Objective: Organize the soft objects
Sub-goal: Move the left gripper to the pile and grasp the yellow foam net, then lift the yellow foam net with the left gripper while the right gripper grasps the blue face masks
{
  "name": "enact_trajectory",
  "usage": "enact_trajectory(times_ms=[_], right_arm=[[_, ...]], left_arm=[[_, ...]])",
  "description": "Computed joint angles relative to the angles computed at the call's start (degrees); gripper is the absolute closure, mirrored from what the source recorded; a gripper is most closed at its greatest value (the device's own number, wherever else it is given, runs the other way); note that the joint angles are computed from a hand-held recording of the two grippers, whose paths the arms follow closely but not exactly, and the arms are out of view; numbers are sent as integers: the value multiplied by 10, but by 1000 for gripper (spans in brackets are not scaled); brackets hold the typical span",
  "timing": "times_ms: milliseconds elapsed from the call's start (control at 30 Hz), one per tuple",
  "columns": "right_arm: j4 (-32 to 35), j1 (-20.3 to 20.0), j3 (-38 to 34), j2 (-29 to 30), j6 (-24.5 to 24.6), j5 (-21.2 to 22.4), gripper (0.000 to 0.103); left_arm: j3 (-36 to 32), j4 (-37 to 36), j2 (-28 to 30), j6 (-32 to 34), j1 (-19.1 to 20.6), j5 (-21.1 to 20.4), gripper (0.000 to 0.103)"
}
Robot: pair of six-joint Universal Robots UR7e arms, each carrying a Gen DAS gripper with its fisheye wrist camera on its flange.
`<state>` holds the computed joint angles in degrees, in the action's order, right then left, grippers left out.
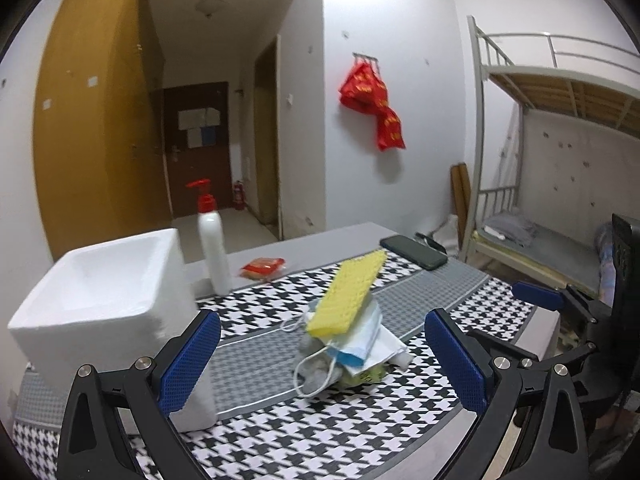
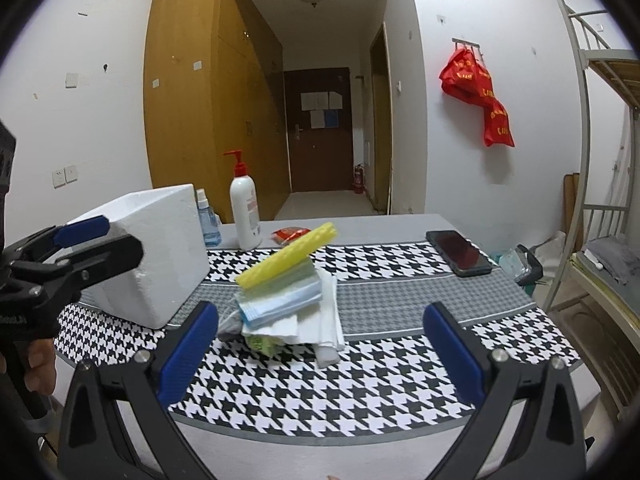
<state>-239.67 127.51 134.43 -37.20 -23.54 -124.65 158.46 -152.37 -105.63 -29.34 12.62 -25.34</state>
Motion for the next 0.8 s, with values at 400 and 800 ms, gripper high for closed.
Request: enact_trajectory(times_ms=[400,800], right_arm=[[11,-58,7,-12,8,28,0],[55,-80,-4,-23,-7,32,0]], left_arm=[[-70,-235,209,169,125,-68,1],[-127,-314,300,256,223,-135,39]])
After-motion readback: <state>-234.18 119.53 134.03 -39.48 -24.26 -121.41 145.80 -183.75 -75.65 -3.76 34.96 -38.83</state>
